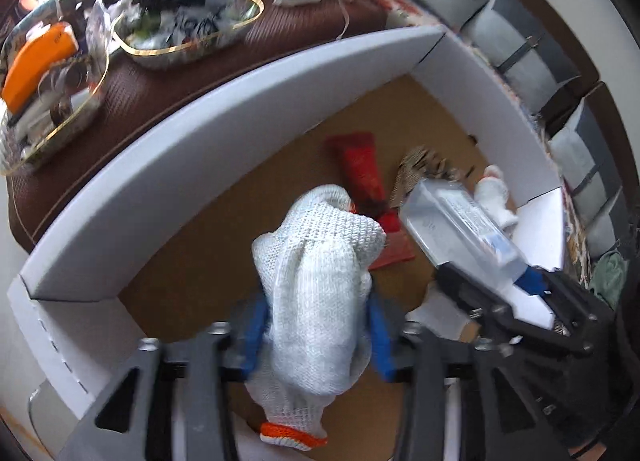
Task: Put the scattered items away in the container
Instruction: 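Open both tools to drop the glove and clear box into the box, then withdraw both open tools from the box back toward the table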
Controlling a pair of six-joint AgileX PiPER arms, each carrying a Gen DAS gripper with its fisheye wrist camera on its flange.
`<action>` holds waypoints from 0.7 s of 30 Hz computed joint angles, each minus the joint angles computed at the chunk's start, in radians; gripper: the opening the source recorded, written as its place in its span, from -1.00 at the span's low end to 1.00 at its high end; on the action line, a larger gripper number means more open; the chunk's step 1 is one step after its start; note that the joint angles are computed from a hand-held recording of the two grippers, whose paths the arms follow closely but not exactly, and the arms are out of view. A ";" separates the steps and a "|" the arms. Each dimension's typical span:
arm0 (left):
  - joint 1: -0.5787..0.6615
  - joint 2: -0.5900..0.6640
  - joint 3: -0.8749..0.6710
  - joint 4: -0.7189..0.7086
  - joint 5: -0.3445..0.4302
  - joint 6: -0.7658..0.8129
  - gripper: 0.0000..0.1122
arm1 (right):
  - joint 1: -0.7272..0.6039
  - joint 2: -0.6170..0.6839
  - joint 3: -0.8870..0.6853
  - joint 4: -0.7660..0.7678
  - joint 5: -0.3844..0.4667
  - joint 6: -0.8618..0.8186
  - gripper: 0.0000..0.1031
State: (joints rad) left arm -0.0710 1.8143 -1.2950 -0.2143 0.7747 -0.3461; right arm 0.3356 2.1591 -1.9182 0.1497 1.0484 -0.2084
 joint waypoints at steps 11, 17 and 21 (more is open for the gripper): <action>-0.037 -0.118 0.029 0.052 -0.011 -0.086 0.58 | -0.100 -0.080 0.009 0.069 0.055 0.065 0.25; -0.203 -0.262 0.102 0.201 -0.024 -0.268 0.58 | -0.192 -0.331 0.346 0.255 -0.071 -0.030 0.26; -0.424 -0.340 0.129 0.375 -0.003 -0.477 0.58 | -0.301 -0.570 0.658 0.406 -0.207 -0.188 0.26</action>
